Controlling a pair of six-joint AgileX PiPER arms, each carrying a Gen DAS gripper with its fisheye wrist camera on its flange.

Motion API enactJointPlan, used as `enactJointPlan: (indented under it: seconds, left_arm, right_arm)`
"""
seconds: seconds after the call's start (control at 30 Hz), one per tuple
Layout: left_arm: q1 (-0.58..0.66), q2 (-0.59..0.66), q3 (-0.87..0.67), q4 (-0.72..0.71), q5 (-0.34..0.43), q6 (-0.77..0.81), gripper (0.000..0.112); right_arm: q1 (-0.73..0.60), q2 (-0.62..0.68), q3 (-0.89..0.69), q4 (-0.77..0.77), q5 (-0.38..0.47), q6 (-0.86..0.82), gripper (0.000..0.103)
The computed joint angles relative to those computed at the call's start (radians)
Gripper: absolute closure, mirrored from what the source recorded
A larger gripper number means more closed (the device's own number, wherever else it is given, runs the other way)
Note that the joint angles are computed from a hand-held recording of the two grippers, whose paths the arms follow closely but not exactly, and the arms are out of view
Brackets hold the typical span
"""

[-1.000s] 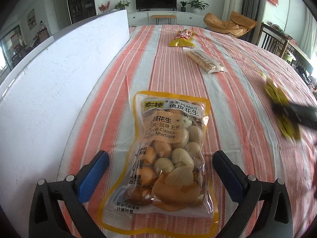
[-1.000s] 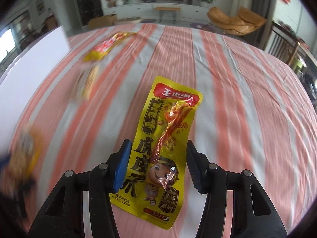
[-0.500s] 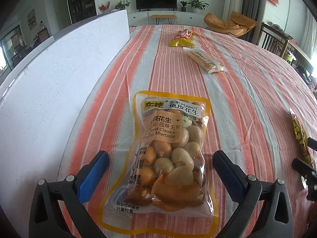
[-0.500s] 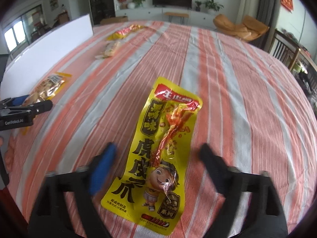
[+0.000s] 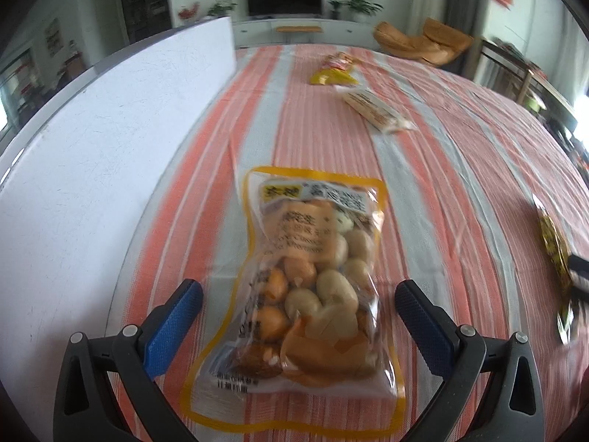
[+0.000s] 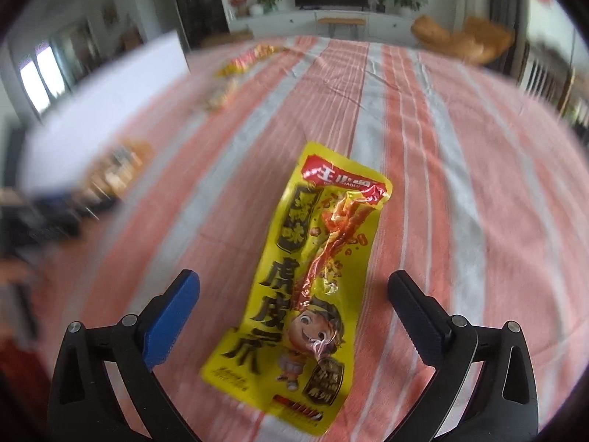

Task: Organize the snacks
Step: 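Grasp the yellow spicy-strip bag with the right tool while the left tool holds peanuts, then carry both held bags over the cardboard box and open both tools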

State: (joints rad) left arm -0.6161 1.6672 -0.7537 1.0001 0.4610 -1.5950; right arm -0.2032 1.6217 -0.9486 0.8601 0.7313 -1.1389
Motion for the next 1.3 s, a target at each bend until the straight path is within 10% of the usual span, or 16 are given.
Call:
enactJointPlan:
  seconds: [0.13, 0.33, 0.43, 0.5, 0.57, 0.67, 0.9, 1.1, 1.3]
  left_arm:
    - [0.001, -0.044, 0.026, -0.162, -0.047, 0.247, 0.009]
    - [0.037, -0.015, -0.033, -0.290, -0.067, 0.415, 0.012]
    - [0.009, -0.033, -0.006, -0.095, -0.042, 0.183, 0.048]
    - [0.015, -0.051, 0.023, -0.058, -0.066, 0.130, 0.051]
    - [0.007, -0.097, 0.077, -0.003, -0.096, 0.049, 0.052]
    - [0.019, -0.193, 0.150, -0.006, -0.181, 0.009, 0.052]
    - [0.125, -0.447, 0.159, -0.675, -0.252, 0.676, 0.052]
    - [0.513, -0.779, 0.121, -1.102, 0.028, 1.274, 0.051]
    - [1.109, -0.778, 0.054, -1.320, 0.224, 1.748, 0.046]
  right_arm:
    - [-0.203, 0.122, -0.127, 0.119, 0.296, 0.090, 0.002]
    - [0.023, 0.032, -0.119, -0.162, 0.119, 0.319, 0.001]
    - [0.226, -0.009, -0.062, -0.440, -0.107, 0.531, 0.001]
    - [0.295, -0.019, -0.024, -0.593, -0.220, 0.682, 0.008]
    - [0.278, -0.050, -0.011, -0.602, -0.224, 0.719, 0.050]
    - [0.141, -0.054, -0.051, -0.367, -0.068, 0.529, 0.056]
    - [-0.046, -0.034, -0.129, 0.039, 0.292, 0.368, 0.057]
    - [0.205, -0.047, -0.305, 0.169, 0.364, 0.507, 0.057]
    - [0.638, 0.115, -0.684, 0.119, 0.291, 0.704, 0.056]
